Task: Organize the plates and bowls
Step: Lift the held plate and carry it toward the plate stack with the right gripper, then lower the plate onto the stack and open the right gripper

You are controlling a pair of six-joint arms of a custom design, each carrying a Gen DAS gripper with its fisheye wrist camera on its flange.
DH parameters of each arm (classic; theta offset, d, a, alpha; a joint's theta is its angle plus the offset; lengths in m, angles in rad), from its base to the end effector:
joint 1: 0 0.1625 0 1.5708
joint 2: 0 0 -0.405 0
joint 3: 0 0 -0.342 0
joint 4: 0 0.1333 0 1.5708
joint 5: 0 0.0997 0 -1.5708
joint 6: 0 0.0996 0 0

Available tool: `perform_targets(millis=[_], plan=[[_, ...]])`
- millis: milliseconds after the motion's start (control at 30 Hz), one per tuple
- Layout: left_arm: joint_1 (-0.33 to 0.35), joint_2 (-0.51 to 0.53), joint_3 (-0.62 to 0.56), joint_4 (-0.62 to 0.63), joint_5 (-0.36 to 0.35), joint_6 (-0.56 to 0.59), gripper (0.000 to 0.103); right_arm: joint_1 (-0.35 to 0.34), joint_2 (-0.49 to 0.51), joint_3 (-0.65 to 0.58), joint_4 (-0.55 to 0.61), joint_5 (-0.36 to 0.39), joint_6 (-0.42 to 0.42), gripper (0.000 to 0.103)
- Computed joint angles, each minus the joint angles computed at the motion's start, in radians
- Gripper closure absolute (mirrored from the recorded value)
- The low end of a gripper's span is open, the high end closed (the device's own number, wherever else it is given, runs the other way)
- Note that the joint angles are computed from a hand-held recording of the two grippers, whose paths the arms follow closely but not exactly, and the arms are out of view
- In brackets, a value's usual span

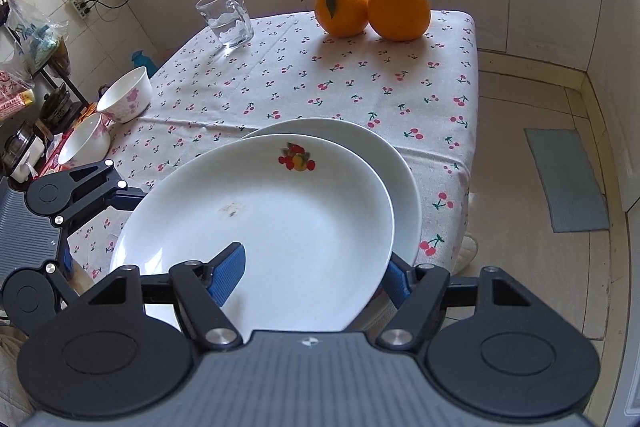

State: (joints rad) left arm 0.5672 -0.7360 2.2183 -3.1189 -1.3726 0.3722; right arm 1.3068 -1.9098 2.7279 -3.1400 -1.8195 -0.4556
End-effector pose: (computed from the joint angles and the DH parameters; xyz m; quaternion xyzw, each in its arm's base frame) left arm -0.2858 -0.3634 0.0028 0.6289 0.7704 -0.0618 0.0838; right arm 0.0429 -0.2580 0.2923 0.0430 -0.9232 0.3000 0.2361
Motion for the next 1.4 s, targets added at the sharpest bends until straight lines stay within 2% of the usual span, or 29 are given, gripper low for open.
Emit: perform_targets(millis=[200, 500, 867, 1033, 1167, 1300, 1400], plan=[[0.005, -0.003, 0.0, -0.009, 0.002, 0.005, 0.007, 0.026, -0.015, 0.012, -0.011, -0.025, 0.021, 0.026], [0.008, -0.014, 0.002, -0.003, -0.007, 0.0, 0.007, 0.098, 0.019, 0.018, -0.046, -0.114, 0.067, 0.025], [0.02, -0.002, -0.01, 0.007, -0.036, 0.005, 0.006, 0.226, 0.143, 0.023, -0.151, -0.291, 0.178, 0.021], [0.025, 0.001, -0.01, -0.001, -0.043, 0.014, 0.004, 0.295, 0.216, -0.004, -0.145, -0.401, 0.258, 0.021], [0.029, -0.003, -0.006, -0.003, -0.055, 0.021, 0.005, 0.324, 0.252, -0.019, -0.11, -0.46, 0.305, 0.014], [0.033, -0.013, 0.005, -0.022, -0.072, 0.029, 0.005, 0.344, 0.278, -0.01, -0.151, -0.476, 0.293, 0.008], [0.042, -0.035, 0.032, -0.067, -0.095, 0.04, 0.005, 0.409, 0.334, -0.009, -0.216, -0.558, 0.306, 0.002]])
